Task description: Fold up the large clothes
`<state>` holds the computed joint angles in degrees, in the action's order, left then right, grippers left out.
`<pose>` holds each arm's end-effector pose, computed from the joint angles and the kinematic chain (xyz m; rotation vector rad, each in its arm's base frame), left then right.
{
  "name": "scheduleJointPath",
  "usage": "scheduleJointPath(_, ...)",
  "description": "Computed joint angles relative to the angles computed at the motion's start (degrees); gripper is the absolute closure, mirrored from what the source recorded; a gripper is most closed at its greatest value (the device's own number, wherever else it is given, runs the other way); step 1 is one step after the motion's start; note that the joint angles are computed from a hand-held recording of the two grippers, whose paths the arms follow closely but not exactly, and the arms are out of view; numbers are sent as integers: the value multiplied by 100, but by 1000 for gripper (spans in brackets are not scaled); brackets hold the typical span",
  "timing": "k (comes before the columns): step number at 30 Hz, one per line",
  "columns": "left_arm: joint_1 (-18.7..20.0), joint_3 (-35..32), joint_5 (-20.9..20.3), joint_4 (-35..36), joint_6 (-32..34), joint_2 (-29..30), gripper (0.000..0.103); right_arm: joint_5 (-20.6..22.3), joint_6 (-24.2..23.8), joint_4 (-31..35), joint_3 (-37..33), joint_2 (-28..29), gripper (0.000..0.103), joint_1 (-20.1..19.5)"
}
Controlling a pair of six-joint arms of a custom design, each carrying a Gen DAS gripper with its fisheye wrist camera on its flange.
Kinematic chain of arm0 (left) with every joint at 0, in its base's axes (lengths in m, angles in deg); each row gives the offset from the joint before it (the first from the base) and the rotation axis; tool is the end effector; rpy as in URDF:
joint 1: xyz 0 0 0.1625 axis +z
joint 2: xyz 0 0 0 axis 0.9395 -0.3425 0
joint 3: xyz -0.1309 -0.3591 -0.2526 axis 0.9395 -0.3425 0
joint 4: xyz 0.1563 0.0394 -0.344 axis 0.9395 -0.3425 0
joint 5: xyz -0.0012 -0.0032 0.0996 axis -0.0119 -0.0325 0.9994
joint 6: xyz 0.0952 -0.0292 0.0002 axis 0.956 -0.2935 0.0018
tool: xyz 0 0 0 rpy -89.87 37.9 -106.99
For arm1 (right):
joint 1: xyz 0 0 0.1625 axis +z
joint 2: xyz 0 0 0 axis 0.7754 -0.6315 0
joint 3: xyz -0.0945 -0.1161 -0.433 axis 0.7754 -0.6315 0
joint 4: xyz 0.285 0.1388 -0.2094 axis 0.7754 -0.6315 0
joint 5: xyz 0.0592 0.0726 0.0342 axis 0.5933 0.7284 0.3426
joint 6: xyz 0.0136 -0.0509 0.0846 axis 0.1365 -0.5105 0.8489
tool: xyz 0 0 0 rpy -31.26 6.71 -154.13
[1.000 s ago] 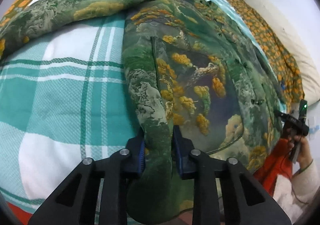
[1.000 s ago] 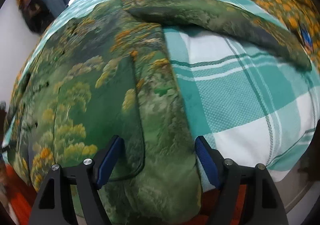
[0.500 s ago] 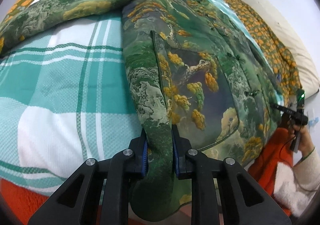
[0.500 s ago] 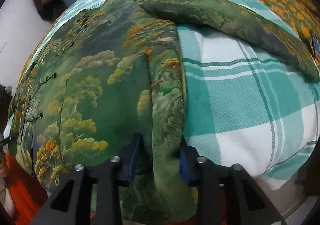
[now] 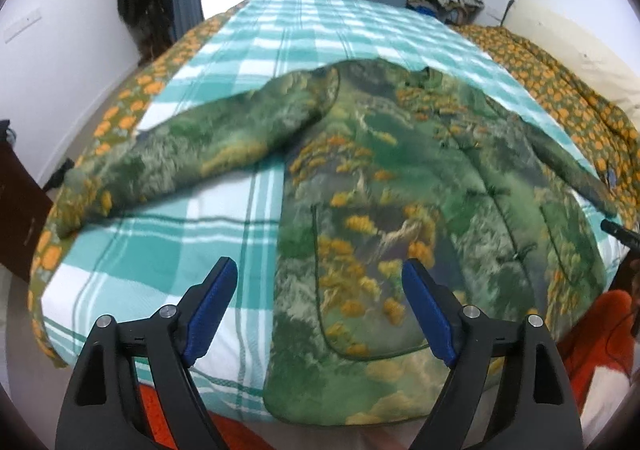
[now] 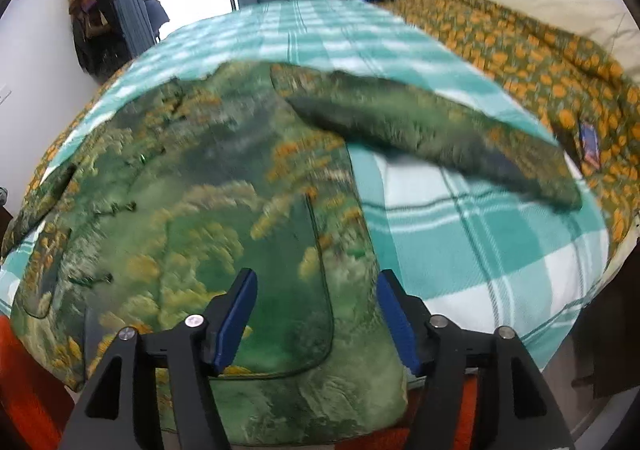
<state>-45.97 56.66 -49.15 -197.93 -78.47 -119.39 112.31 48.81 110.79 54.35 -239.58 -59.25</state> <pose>-0.2653 -0.3395 0.2914 0.5964 2.3904 -0.6612 0.1488 -0.2247 0.3635 -0.1327 -2.1473 0.9325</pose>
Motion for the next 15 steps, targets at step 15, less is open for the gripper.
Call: scheduleJointPath(15, -166, -13, 13, -211, -25, 356, 15, -141, -121, 363, 263, -252, 38, 135)
